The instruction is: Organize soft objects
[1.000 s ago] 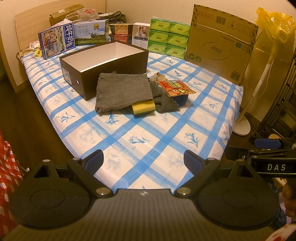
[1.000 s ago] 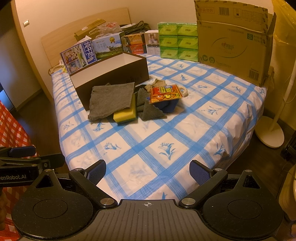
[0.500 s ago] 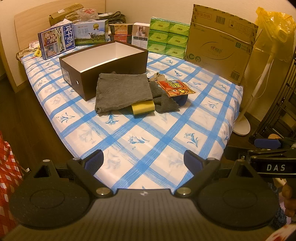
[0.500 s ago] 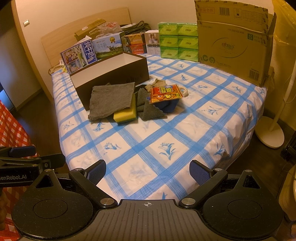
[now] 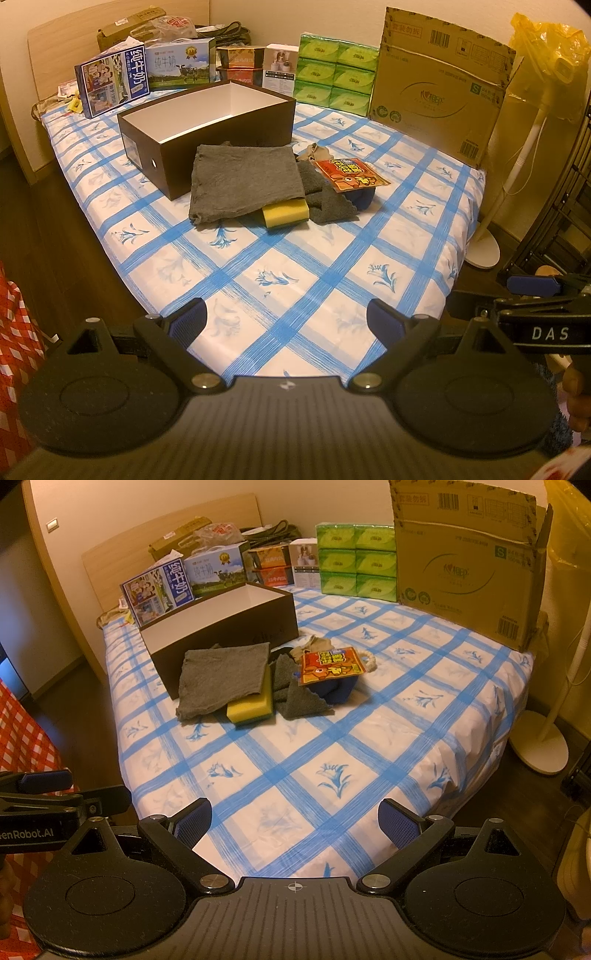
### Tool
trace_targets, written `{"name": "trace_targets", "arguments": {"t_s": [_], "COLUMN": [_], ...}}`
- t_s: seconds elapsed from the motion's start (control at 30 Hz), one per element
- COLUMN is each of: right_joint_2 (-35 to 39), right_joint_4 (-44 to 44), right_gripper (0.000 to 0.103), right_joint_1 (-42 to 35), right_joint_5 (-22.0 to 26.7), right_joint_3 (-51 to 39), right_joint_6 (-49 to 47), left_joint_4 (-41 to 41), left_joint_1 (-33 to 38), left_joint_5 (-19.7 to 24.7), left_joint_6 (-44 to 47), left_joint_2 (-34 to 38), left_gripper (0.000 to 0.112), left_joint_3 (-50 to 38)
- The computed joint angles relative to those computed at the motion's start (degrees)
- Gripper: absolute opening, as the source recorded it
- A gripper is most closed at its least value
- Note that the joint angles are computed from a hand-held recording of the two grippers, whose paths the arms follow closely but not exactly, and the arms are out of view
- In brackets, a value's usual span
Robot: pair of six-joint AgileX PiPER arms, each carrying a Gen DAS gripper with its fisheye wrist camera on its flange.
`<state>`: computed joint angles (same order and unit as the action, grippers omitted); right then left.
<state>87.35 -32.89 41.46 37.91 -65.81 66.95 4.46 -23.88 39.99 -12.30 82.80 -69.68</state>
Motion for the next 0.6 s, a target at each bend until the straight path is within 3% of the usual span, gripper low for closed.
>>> {"name": "trace_targets", "arguments": {"t_s": [0.6], "right_joint_2": [0.30], "right_joint_4": [0.46], "right_gripper": [0.097], "right_joint_1": [-0.34], "right_joint_5": [-0.27], "right_joint_3": [-0.15], "right_joint_6": [-0.50], "left_joint_4": [1.03], "left_joint_1": [-0.86], "left_joint_5": [-0.83], "left_joint_6": [-1.48], "left_joint_2": [1.03], "left_gripper": [0.093], "left_joint_3": [0.03]}}
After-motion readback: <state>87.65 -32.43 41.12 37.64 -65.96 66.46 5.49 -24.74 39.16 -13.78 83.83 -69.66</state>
